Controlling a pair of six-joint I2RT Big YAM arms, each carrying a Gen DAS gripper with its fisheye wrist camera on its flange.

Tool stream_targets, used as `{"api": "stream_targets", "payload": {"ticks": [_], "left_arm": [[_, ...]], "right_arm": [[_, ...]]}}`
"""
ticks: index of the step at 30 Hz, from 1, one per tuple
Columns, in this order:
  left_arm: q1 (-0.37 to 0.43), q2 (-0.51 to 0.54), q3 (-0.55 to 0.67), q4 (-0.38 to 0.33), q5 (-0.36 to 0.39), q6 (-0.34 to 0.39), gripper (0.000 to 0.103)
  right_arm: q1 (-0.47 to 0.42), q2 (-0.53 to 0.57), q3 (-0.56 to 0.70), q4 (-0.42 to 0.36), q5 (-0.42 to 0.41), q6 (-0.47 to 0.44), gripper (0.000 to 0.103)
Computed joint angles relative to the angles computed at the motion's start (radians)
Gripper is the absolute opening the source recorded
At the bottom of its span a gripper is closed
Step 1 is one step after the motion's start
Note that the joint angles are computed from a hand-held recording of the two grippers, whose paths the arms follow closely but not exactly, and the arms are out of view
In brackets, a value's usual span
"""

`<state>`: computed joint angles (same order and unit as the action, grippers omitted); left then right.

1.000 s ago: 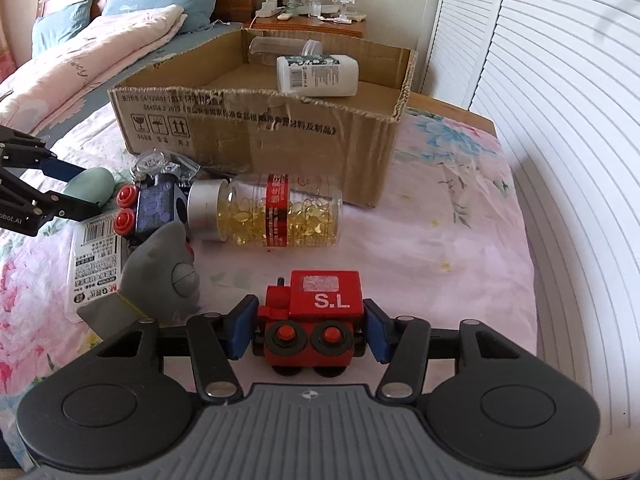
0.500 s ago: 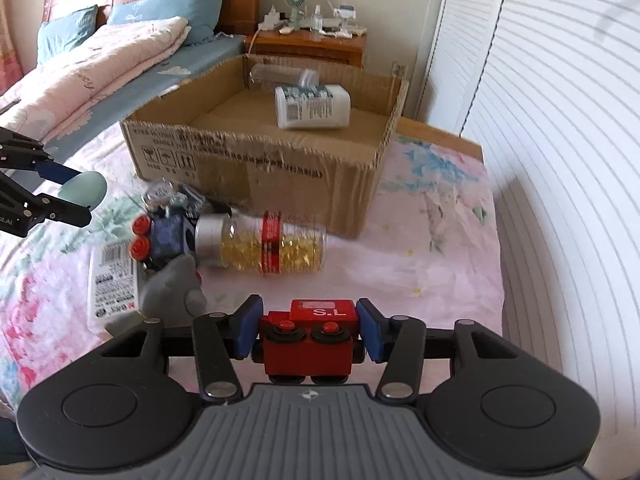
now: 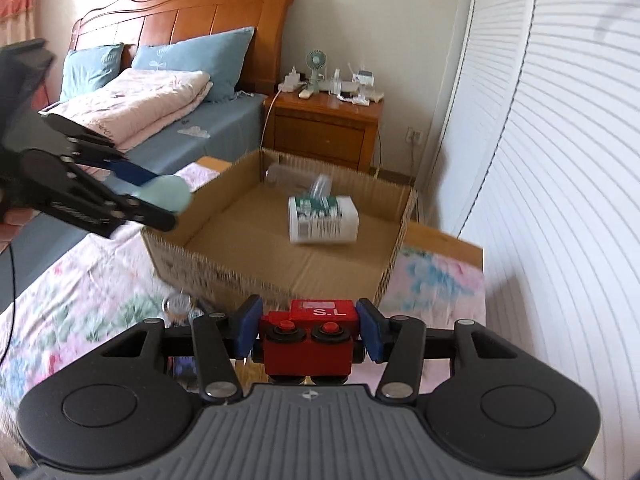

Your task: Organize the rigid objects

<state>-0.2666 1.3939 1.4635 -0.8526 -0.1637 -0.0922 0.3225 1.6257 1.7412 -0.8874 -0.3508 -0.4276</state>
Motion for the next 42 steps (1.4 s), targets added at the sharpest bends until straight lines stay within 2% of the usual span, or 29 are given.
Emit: {"api": "stream_targets", "payload": {"ticks": [1, 2, 3, 4, 5, 9, 14, 18, 23, 24, 25, 27, 29, 33, 42], "left_arm": [[0.005, 0.01, 0.001, 0.029, -0.01, -0.006, 0.054], [0.007, 0.014, -0.005, 0.056, -0.022, -0.01, 0.069], [0.009, 0.016, -0.006, 0.064, -0.031, -0.014, 0.09], [0.008, 0.012, -0.018, 0.088, -0.049, -0.024, 0.096], [0.007, 0.002, -0.034, 0.111, -0.06, -0.031, 0.098], [-0.003, -0.033, -0.072, 0.096, -0.052, -0.057, 0.098], [-0.051, -0.094, -0.14, 0.049, -0.097, -0.124, 0.098], [-0.107, -0.161, -0.217, 0.059, -0.148, -0.172, 0.098], [-0.134, -0.212, -0.277, 0.082, -0.171, -0.224, 0.098], [-0.136, -0.22, -0.286, 0.086, -0.172, -0.224, 0.098], [-0.138, -0.226, -0.291, 0.086, -0.177, -0.224, 0.098], [-0.144, -0.234, -0.298, 0.085, -0.193, -0.219, 0.098], [-0.148, -0.241, -0.303, 0.082, -0.2, -0.213, 0.098], [-0.153, -0.246, -0.308, 0.069, -0.203, -0.214, 0.098], [-0.172, -0.253, -0.319, 0.039, -0.228, -0.255, 0.099]], "right_arm": [[0.004, 0.008, 0.014, -0.001, 0.002, 0.003, 0.056], [0.007, 0.017, 0.028, -0.003, 0.002, 0.004, 0.056], [0.009, 0.026, 0.043, -0.008, 0.002, 0.004, 0.056], [0.012, 0.032, 0.053, -0.01, 0.003, 0.005, 0.056], [0.015, 0.039, 0.063, -0.014, 0.006, 0.004, 0.056], [0.028, 0.067, 0.102, -0.035, 0.021, -0.004, 0.056], [0.046, 0.107, 0.159, -0.062, 0.036, -0.004, 0.056], [0.06, 0.156, 0.23, -0.094, 0.047, 0.003, 0.056], [0.08, 0.225, 0.334, -0.127, 0.075, 0.04, 0.058], [0.082, 0.236, 0.351, -0.133, 0.076, 0.051, 0.072], [0.084, 0.237, 0.352, -0.126, 0.085, 0.061, 0.091], [0.088, 0.202, 0.293, -0.051, 0.104, 0.079, 0.103], [0.087, 0.182, 0.267, -0.038, 0.088, 0.071, 0.103], [0.091, 0.144, 0.21, -0.031, 0.124, 0.072, 0.103], [0.086, 0.056, 0.077, -0.025, 0.173, 0.149, 0.103]]}}
